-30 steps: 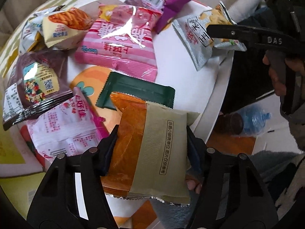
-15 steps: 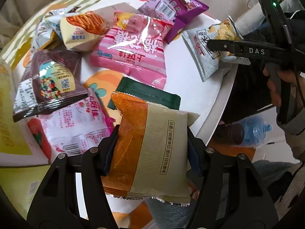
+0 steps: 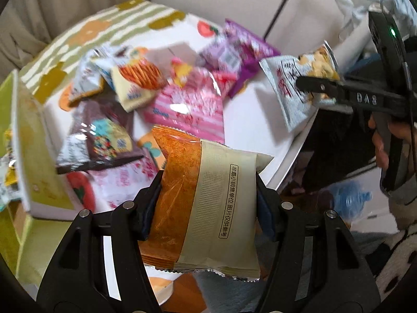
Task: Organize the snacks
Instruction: 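Carry both bags into the green box and open both tools to release them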
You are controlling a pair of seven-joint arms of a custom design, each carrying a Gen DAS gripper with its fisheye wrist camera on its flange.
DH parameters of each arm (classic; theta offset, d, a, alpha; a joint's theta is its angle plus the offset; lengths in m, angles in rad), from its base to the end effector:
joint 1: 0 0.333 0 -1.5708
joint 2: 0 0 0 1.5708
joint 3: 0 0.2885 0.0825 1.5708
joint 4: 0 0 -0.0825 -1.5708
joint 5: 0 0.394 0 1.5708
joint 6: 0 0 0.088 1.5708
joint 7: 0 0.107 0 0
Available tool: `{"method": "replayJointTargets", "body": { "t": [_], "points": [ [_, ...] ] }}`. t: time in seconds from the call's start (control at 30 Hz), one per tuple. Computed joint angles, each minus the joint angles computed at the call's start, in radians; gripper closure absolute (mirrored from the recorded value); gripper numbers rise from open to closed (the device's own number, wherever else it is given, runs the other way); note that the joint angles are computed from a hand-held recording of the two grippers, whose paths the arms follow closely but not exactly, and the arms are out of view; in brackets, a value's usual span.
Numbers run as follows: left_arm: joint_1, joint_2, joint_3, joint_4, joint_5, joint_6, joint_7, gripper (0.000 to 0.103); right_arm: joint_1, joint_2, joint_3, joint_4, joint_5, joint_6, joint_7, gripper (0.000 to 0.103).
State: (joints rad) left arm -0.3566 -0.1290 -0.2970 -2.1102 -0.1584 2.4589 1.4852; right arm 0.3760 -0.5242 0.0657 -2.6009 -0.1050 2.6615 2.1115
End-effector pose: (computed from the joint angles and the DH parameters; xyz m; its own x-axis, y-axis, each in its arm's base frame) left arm 0.4475 -0.3484 0.4903 -0.4830 -0.8635 0.1451 -0.8134 0.3812 -0.4394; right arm 0.4001 0.1930 0.4639 0.0312 -0.9844 -0.1733 -0.8454 0.0665 -0.5300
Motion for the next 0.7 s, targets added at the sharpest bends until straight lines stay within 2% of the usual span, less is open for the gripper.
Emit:
{"method": "replayJointTargets", "body": {
  "t": [0.17,0.33,0.6,0.7],
  "points": [
    [0.025,-0.076,-0.001,-0.011,0.053,0.022,-0.089,0.044,0.01,-0.015,0.012,0.064,-0.025,-0.007,-0.032,0.037],
    [0.079,-0.163,0.0,-0.026,0.136,0.026,-0.176,0.044,0.042,0.048,0.014,0.169,-0.01,0.033,-0.079,0.037],
    [0.187,-0.286,0.031,-0.07,0.189,0.008,-0.25,0.044,0.109,0.271,0.054,0.454,0.025,0.106,-0.184,0.037],
    [0.238,-0.329,0.047,-0.098,0.205,-0.005,-0.271,0.044,0.131,0.374,0.078,0.578,0.039,0.106,-0.231,0.037]
  ]
}}
